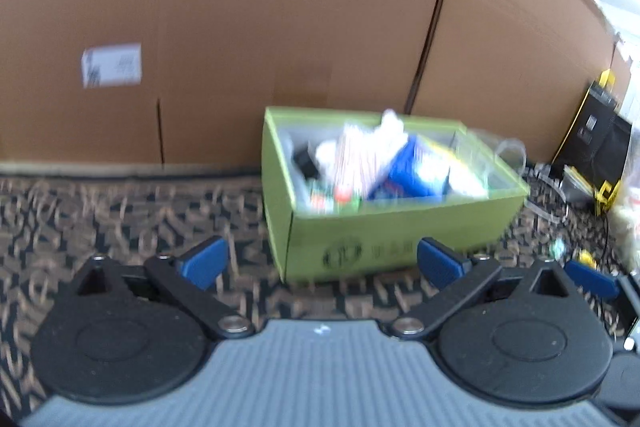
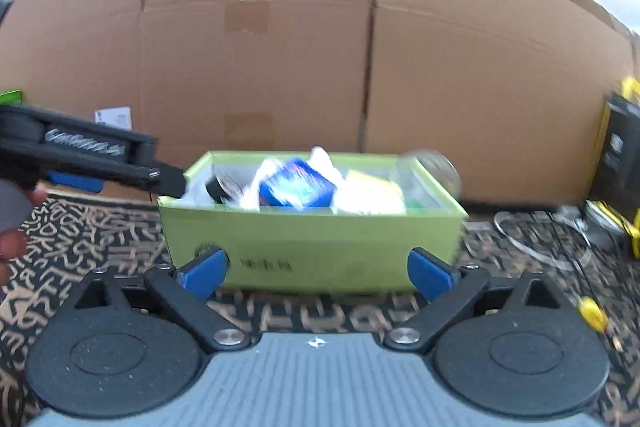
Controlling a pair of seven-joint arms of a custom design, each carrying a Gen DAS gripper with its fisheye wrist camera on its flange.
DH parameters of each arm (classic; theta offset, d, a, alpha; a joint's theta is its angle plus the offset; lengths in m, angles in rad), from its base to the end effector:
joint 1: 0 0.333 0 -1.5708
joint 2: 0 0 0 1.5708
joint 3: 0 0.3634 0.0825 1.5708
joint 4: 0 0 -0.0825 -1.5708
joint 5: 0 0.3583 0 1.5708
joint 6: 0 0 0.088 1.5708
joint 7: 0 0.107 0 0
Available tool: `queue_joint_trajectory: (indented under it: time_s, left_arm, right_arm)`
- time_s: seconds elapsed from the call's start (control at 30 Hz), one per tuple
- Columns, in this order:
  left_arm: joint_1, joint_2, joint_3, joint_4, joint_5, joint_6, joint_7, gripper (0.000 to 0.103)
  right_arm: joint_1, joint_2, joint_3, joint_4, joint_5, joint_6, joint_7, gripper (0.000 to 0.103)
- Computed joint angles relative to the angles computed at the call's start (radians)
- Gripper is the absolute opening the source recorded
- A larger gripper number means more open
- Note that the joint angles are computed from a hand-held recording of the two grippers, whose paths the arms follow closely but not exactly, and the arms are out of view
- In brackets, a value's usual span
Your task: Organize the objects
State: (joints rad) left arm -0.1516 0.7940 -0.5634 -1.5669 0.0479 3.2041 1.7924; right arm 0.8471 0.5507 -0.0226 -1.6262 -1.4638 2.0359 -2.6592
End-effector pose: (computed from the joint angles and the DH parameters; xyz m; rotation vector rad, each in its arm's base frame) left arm 0.6534 -0.3962 0.3883 -1.1537 2.3035 -1.3350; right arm 0.5159 0.4801 0.3869 -1.2221 1.7676 -1.3006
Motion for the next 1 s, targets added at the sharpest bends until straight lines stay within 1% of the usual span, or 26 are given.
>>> queue_joint_trajectory:
  time_s: [0.07,0.2,0.3,0.37,0.43,0.7,0.8,1.0]
  left_arm:
    - [-0.041,-0.035,0.065,-0.043,-0.010,0.000,-0.028,0.103]
    - [-0.139,-0.081,0.202,-0.102,-0.010,0.026,-0.078,0.103]
    - [-0.171,-0.101,0.248,-0.129,0.003,0.033,-0.097,0.103]
    - [-0.208,-0.115,0.299,-0.148,0.009,0.053,-0.114,0.103]
    - [-0.237,-0.121,0.336,-0.153,0.016,0.062,-0.125,0.103]
    - [-0.255,-0.125,0.362,-0.149,0.037,0.051,-0.145,0.103]
    - [-0.222,-0.125,0.327,-0.156,0.047,0.054,-0.139,0.103]
    - [-0.204,-0.128,0.306,-0.166,0.056,0.063,-0.138,0.103]
  right_arm:
    - [0.004,-0.013,0.011,-0.020,0.043,-0.019,-0.001,0.100]
    - [0.015,-0.033,0.030,-0.060,0.104,-0.062,-0.001,0.100]
    - [0.018,-0.038,0.036,-0.073,0.116,-0.074,0.014,0.100]
    - [0.023,-0.047,0.041,-0.089,0.115,-0.080,0.034,0.100]
    - [0.019,-0.048,0.045,-0.091,0.115,-0.076,0.039,0.100]
    - [0.011,-0.039,0.044,-0.073,0.126,-0.063,0.041,0.100]
    - [0.011,-0.036,0.042,-0.069,0.125,-0.053,0.053,0.100]
    - [0.015,-0.023,0.037,-0.049,0.135,-0.047,0.046,0.100]
